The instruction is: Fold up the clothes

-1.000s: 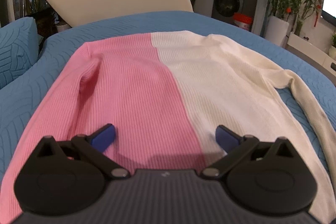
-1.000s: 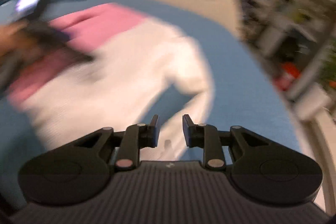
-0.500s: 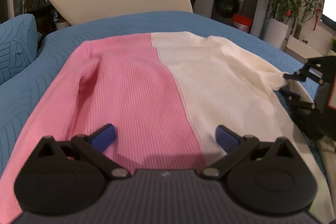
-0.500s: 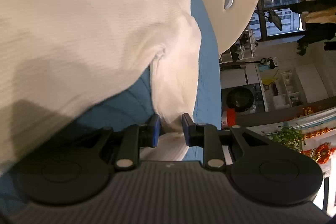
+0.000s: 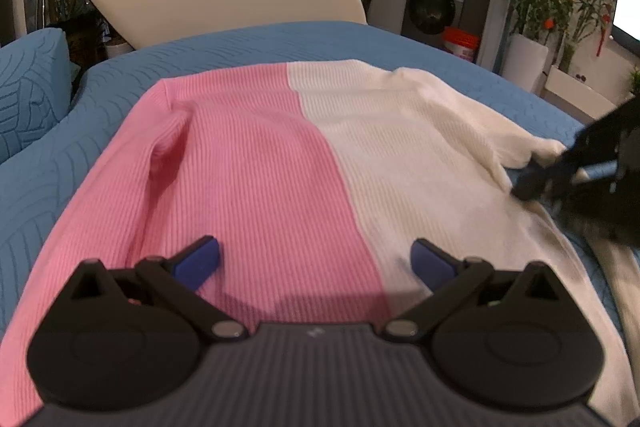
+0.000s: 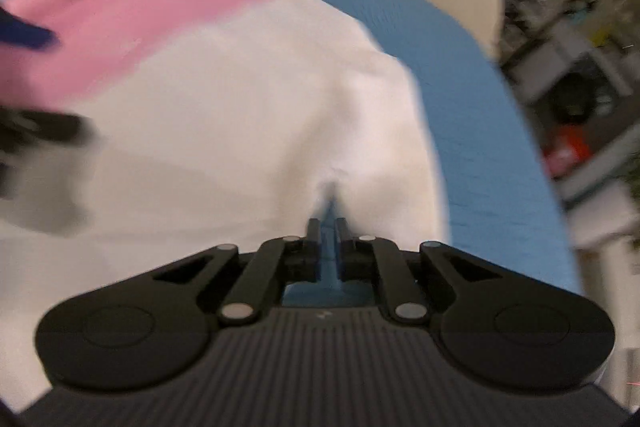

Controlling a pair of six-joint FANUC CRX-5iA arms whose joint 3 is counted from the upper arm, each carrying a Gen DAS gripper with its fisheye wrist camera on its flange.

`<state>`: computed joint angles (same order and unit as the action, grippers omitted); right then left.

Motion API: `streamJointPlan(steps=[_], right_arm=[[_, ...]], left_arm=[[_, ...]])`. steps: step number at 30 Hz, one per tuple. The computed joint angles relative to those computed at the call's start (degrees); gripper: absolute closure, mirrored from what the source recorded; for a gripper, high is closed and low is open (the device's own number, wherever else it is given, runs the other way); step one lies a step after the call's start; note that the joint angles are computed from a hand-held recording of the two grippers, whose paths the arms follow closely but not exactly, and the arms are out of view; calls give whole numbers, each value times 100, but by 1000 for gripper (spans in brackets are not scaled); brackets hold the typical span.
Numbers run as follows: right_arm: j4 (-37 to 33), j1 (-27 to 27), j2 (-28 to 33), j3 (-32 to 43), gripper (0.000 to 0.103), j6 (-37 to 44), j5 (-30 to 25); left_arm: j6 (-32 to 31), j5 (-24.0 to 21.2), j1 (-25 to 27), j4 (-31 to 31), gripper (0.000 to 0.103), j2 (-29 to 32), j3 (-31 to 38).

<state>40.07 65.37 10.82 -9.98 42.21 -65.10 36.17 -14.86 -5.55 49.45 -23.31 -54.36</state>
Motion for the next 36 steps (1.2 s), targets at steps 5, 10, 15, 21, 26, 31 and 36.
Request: streamJointPlan(steps=[5, 10, 15, 21, 26, 31, 36], right_arm=[[398, 96, -255, -246, 68, -506, 55], [1627, 64, -878, -1265, 23, -2701, 429], [808, 159, -494, -980, 24, -1506, -61], [871, 232, -505, -1086, 24, -1877, 224], [1660, 193, -974, -1578, 23, -2778, 300], [1778, 90, -988, -1637, 23, -3703, -453], [2449, 409, -933, -1892, 23, -4576, -368]], left_arm=[[-59, -26, 5, 92, 0, -24, -23], [348, -7, 14, -382, 0, -19, 65], [297, 0, 3, -321, 0, -36, 42], [376, 3, 16, -483, 0, -66, 47], [260, -14, 40, -429, 0, -73, 34], [440, -24, 54, -574, 0, -40, 95], [-209, -194, 150, 469, 0, -161, -19]])
